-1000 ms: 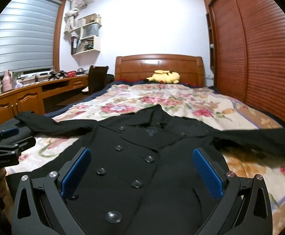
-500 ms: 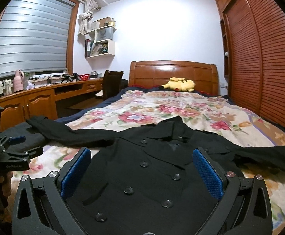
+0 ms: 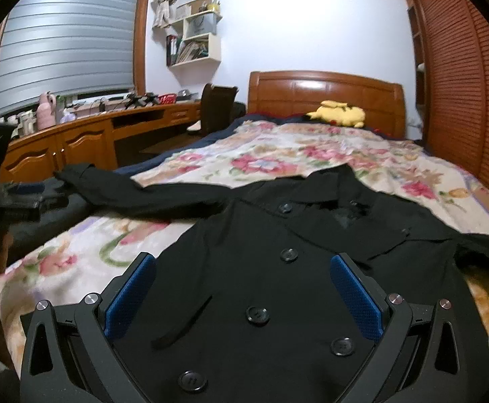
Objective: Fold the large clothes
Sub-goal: 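Move the left tool to the coat sleeve cuff and grasp it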
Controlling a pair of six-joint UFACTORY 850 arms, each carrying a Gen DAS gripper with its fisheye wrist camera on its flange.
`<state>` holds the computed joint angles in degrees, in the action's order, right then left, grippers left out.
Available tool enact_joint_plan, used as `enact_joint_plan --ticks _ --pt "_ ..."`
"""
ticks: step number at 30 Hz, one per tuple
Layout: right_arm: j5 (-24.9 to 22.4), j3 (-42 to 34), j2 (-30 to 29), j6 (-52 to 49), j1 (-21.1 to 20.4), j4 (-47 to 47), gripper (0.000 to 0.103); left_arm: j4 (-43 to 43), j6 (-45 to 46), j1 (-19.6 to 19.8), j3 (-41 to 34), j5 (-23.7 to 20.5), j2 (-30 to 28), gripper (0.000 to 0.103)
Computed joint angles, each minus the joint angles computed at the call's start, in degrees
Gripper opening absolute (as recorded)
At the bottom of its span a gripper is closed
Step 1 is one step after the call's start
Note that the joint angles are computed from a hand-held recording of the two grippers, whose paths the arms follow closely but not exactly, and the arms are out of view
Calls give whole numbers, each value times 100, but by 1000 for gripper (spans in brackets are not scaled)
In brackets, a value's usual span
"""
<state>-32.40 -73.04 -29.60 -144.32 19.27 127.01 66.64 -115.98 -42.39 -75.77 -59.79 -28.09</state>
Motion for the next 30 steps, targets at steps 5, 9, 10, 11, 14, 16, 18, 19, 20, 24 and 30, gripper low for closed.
enact_joint_plan --ticks 5,9,10,11,14,16,18,19,20,24,30 --pt "-68 -228 -136 528 -130 -606 103 -266 127 426 343 540 379 103" --pt "32 -406 -219 743 -83 -791 103 -258 -113 739 628 1048 655 103" --pt "60 -420 -222 703 -42 -725 103 -171 -230 818 725 1209 734 100" --pt "71 -412 -210 675 -19 -680 103 -172 -241 874 747 1287 755 98" --pt "141 -397 -205 495 97 -446 103 -308 -199 1052 776 1377 780 85" --pt "154 -341 -181 380 128 -343 103 -400 -215 1173 829 1503 808 77" --pt "158 -279 -145 283 138 -276 103 -546 -209 1258 845 1523 813 73" --pt "163 -243 -123 226 149 -239 103 -605 -277 1313 875 1557 825 72" --pt "162 -228 -117 185 151 -222 103 -639 -349 1353 915 1575 847 71" --pt "198 -226 -113 184 164 -311 103 -694 -717 1546 1119 1846 932 65" --pt "340 -422 -233 823 168 -974 103 -547 -1103 1733 1217 1911 931 54"
